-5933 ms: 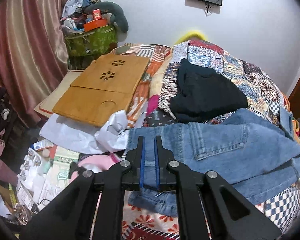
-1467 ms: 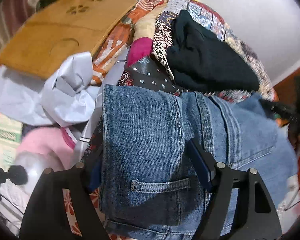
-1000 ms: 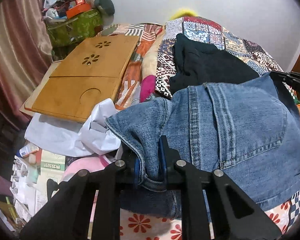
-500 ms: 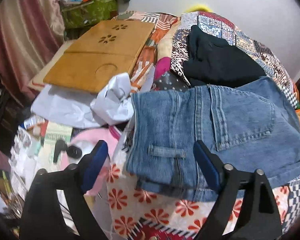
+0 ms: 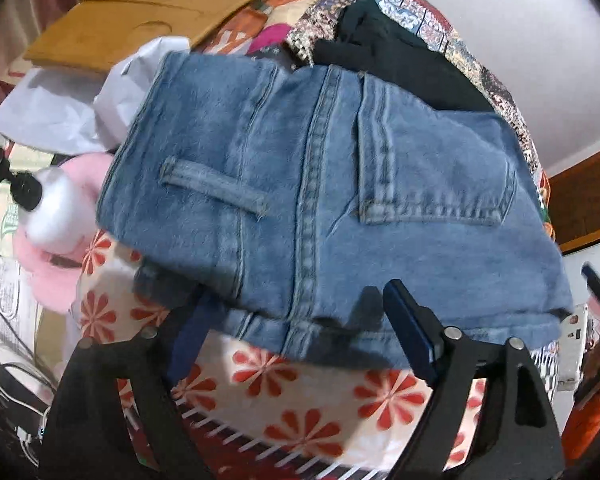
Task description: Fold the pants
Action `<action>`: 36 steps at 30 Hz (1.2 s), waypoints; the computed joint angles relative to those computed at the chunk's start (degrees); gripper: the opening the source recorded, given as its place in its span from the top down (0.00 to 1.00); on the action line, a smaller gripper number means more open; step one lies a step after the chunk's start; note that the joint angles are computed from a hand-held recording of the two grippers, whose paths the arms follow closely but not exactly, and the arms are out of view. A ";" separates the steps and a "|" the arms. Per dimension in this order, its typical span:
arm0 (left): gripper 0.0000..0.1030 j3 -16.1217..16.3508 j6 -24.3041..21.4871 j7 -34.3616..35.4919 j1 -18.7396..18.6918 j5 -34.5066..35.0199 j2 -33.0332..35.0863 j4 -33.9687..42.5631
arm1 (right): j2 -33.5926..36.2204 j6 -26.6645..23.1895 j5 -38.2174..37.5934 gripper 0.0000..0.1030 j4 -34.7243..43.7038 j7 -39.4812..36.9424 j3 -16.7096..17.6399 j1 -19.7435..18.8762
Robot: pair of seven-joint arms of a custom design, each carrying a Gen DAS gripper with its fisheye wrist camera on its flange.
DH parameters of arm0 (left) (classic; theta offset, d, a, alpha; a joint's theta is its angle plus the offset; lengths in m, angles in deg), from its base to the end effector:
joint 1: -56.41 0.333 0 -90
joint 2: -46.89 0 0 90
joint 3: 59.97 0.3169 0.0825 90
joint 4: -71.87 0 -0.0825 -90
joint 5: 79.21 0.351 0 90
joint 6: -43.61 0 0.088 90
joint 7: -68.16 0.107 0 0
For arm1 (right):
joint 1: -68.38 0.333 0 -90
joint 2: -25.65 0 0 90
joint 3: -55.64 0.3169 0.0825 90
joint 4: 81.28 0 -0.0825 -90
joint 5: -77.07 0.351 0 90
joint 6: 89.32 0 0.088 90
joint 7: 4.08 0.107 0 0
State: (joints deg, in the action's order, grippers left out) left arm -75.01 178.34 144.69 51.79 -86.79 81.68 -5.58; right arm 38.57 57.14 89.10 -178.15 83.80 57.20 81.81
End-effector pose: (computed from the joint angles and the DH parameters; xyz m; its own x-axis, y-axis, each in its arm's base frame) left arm 0.6974 -0.2000 0.4355 -0.0159 -0.9374 0.3480 -0.9489 -0.0956 -0.3009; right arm 0.6231 0.1620 0.5487 0.2139 -0.9600 -0.1805 -0.8073 -0.0696 -0.5861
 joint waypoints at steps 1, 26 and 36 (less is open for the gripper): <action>0.19 0.36 0.63 -0.80 -0.47 0.40 0.28 0.37 | -0.60 -0.14 1.99 0.51 -0.79 -1.36 0.71 -0.41; 0.88 1.95 10.07 -2.06 0.37 4.77 -11.05 -12.85 | 0.67 3.27 11.31 0.91 -1.68 -12.62 3.94 1.29; 0.74 4.22 0.87 -4.54 -3.26 12.91 -8.70 -9.65 | -2.38 1.79 14.88 0.76 -6.16 -8.38 2.59 0.94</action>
